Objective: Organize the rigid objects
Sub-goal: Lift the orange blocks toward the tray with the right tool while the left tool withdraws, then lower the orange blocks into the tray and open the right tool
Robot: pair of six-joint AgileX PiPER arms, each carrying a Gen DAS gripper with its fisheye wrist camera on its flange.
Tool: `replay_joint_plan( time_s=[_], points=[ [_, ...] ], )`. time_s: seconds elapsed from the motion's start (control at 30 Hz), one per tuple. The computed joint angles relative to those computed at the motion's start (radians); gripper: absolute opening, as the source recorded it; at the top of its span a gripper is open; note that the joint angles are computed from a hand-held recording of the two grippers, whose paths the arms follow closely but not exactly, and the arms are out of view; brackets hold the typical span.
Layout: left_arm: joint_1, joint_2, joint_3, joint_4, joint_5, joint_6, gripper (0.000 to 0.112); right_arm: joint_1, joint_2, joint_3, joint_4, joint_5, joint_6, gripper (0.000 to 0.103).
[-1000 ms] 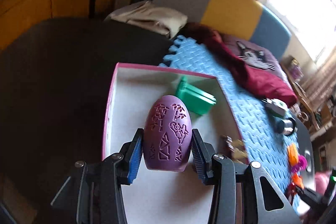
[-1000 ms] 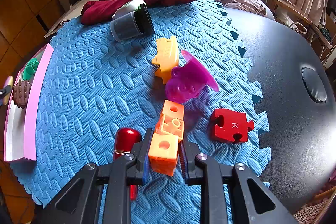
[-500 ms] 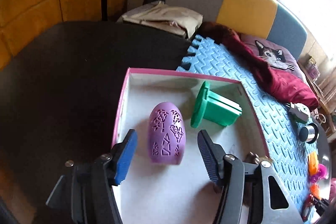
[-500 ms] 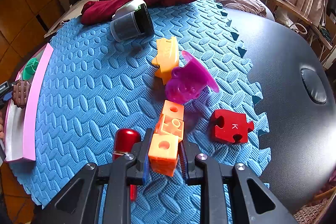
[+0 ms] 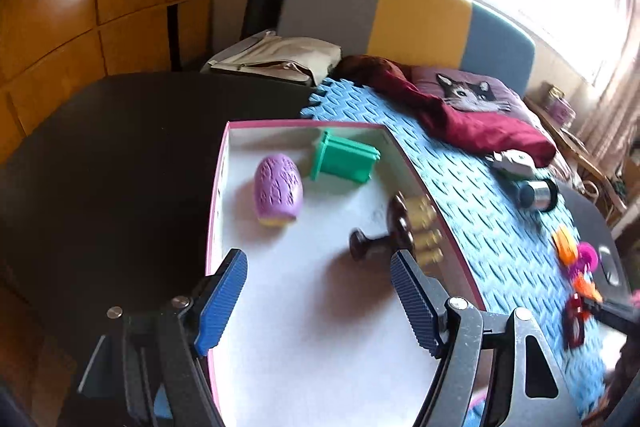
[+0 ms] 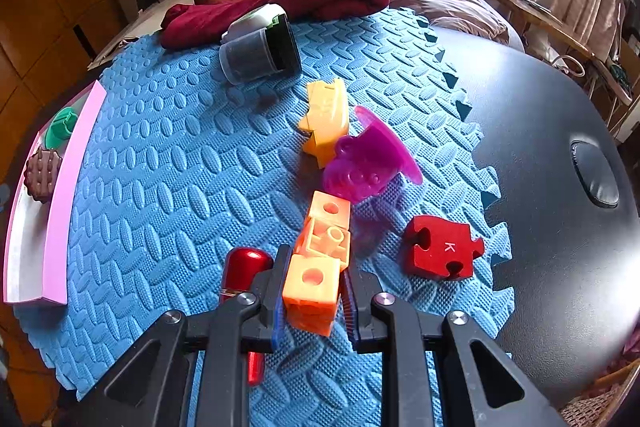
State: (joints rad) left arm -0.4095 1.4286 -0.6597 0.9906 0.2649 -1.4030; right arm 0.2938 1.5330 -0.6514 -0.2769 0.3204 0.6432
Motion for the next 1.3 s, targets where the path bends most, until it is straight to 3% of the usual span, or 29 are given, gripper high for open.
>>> replay_joint_plan(
  time_s=[0.2,0.37,0.57,0.73,1.0,1.3],
  points=[
    [-0.043,-0.057,0.044,0.007,0.039,-0.014,0.075,0.075,-0.048,0.026,-0.284,-0.03,0.267,0.022],
    [-0.042,-0.09,0.055,-0.019,0.052,0.006,0.075,0.182,-0.062,0.018,-0.583,0.018,0.544,0.022],
    [-0.036,-0.116,0.065,-0.003,0.065,-0.007,0.075,0.295,-0.043,-0.039,-0.7,0.094,0.677,0.022],
    [-0.034,-0.14,0.079,0.028,0.077,-0.037,0.075,0.402,0.01,-0.141,-0.727,0.148,0.704,0.022],
    [0.037,-0.213,0.119,0.022,0.082,-0.011,0.075,0.563,0.188,-0.409,-0.7,0.189,0.606,0.022],
    [0.185,-0.267,0.175,-0.042,0.047,0.08,0.076,0.629,0.39,-0.703,-0.434,0.14,0.302,0.022]
  ],
)
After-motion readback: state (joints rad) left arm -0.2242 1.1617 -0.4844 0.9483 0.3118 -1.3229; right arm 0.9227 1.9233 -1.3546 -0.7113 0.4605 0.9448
